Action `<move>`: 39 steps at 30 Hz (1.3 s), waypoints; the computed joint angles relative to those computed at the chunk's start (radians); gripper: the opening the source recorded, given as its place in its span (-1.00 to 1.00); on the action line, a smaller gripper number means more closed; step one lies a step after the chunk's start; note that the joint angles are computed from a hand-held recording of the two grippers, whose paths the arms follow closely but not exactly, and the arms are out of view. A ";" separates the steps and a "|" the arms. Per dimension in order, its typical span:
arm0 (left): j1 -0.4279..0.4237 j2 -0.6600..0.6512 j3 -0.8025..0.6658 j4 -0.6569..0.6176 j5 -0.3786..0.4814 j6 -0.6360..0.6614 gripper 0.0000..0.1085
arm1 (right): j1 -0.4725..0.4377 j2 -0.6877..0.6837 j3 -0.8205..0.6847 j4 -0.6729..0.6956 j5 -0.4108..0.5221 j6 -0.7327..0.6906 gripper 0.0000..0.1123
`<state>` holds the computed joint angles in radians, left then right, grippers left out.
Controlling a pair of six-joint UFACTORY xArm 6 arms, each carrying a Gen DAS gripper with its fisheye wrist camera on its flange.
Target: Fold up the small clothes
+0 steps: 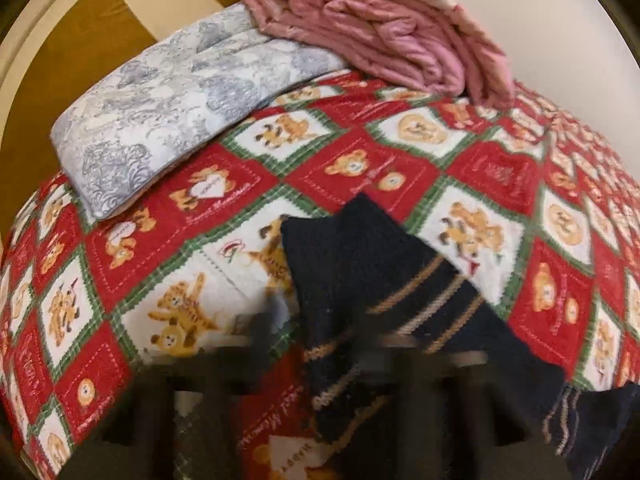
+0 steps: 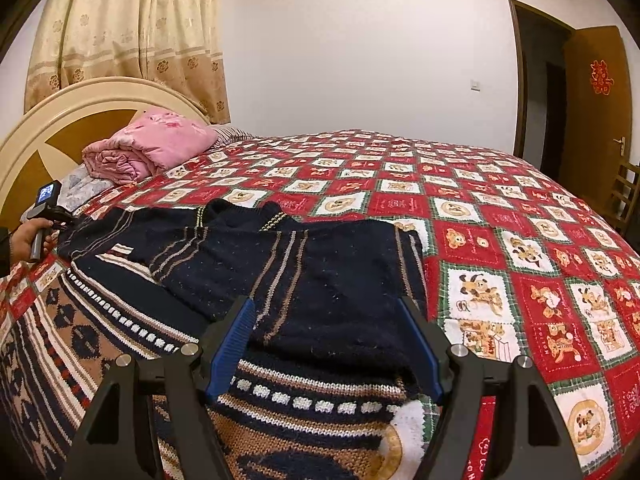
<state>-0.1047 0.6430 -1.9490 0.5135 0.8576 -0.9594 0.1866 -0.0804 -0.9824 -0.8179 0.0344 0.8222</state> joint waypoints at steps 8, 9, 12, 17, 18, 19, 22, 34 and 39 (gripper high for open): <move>-0.003 -0.008 0.019 0.039 -0.042 -0.026 -0.83 | 0.012 0.005 -0.022 -0.044 0.061 0.046 0.29; -0.001 -0.002 0.011 0.030 -0.032 -0.030 -0.82 | 0.014 0.004 -0.022 -0.051 0.068 0.052 0.29; 0.012 -0.003 0.024 -0.016 -0.056 -0.038 -0.78 | 0.015 0.001 -0.021 -0.069 0.079 0.071 0.29; 0.006 0.011 0.003 -0.027 -0.047 0.001 -0.78 | 0.011 0.005 -0.016 -0.019 0.073 0.038 0.29; 0.004 0.012 0.001 -0.026 -0.049 0.009 -0.83 | 0.010 0.006 -0.015 -0.003 0.073 0.029 0.29; -0.001 0.014 -0.004 -0.012 -0.041 0.009 -0.87 | 0.009 0.006 -0.013 0.004 0.070 0.026 0.29; -0.016 0.006 0.000 0.051 -0.032 -0.014 -0.88 | 0.005 0.004 -0.012 -0.003 0.062 0.037 0.29; -0.088 -0.207 0.177 0.031 -0.234 -0.043 -0.88 | 0.020 -0.011 -0.011 -0.055 0.076 0.068 0.29; -0.172 -0.240 0.148 -0.022 -0.272 -0.004 -0.88 | 0.023 -0.012 -0.010 -0.076 0.073 0.089 0.29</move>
